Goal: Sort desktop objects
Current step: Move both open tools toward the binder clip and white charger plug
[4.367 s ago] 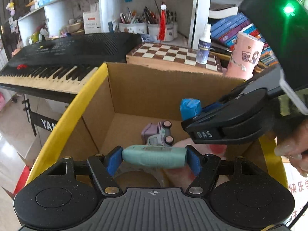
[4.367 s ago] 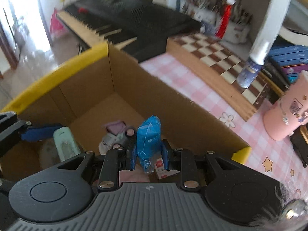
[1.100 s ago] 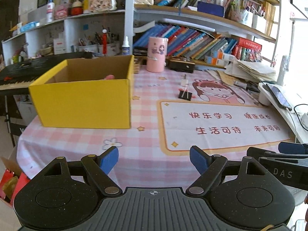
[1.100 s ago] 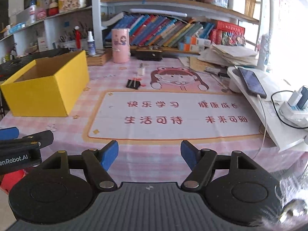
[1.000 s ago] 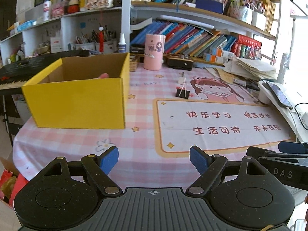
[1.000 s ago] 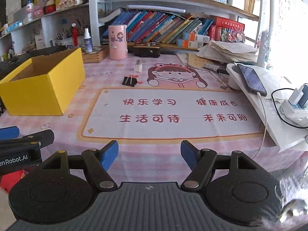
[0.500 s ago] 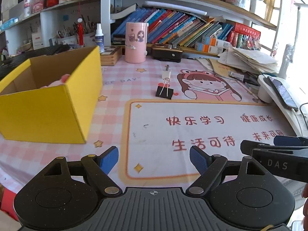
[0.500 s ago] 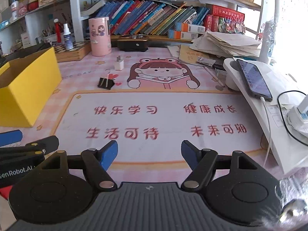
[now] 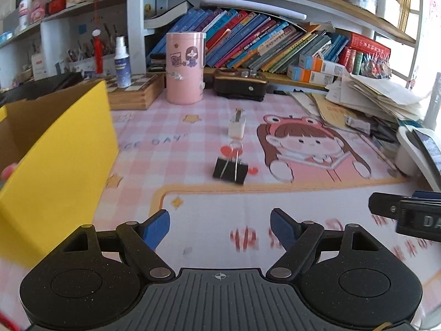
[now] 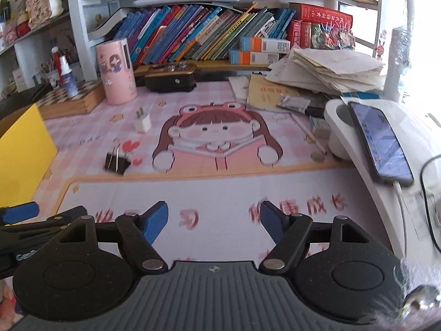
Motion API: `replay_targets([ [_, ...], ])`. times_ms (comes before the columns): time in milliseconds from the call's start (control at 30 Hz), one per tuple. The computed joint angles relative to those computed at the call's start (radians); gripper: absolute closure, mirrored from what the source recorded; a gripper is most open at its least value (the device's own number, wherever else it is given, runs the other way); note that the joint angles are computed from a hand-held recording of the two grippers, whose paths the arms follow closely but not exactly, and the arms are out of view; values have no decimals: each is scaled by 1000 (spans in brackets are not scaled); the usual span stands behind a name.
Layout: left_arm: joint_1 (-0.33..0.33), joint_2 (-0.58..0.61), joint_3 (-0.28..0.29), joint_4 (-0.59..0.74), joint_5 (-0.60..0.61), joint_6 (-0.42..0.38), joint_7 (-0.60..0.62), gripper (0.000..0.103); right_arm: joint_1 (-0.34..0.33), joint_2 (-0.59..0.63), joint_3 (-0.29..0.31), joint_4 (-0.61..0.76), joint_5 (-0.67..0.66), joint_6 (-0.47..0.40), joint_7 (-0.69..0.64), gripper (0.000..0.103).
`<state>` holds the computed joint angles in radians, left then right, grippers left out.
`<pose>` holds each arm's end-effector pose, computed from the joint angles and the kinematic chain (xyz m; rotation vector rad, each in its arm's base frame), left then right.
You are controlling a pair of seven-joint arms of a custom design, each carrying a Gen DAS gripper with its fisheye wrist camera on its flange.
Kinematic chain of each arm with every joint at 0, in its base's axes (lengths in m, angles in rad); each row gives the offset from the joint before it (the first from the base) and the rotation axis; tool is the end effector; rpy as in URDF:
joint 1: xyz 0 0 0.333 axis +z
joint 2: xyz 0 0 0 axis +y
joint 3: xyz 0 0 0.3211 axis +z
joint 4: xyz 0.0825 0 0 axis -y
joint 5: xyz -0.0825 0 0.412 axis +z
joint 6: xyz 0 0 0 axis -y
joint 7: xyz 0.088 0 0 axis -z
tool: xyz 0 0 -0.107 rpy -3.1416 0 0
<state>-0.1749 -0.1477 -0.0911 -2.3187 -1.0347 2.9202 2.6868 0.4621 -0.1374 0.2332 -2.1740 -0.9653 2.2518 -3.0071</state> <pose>0.5358 -0.0916 0.4549 -1.3451 2.1436 -1.0251 0.4406 0.3422 0.4746 -1.3252 2.1046 -0.9102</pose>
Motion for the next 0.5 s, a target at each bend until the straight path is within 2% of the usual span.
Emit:
replay_targets([
  [100, -5, 75, -19, 65, 3, 46, 3, 22, -17, 11, -18, 10, -21, 39, -12, 30],
  [167, 4, 120, -36, 103, 35, 66, -40, 22, -30, 21, -29, 20, -37, 67, -23, 30],
  [400, 50, 238, -88, 205, 172, 61, -171, 22, -60, 55, -56, 56, -92, 136, -69, 28],
  [500, 68, 269, -109, 233, 214, 48, -187, 26, -69, 65, -67, 64, -94, 165, -88, 28],
])
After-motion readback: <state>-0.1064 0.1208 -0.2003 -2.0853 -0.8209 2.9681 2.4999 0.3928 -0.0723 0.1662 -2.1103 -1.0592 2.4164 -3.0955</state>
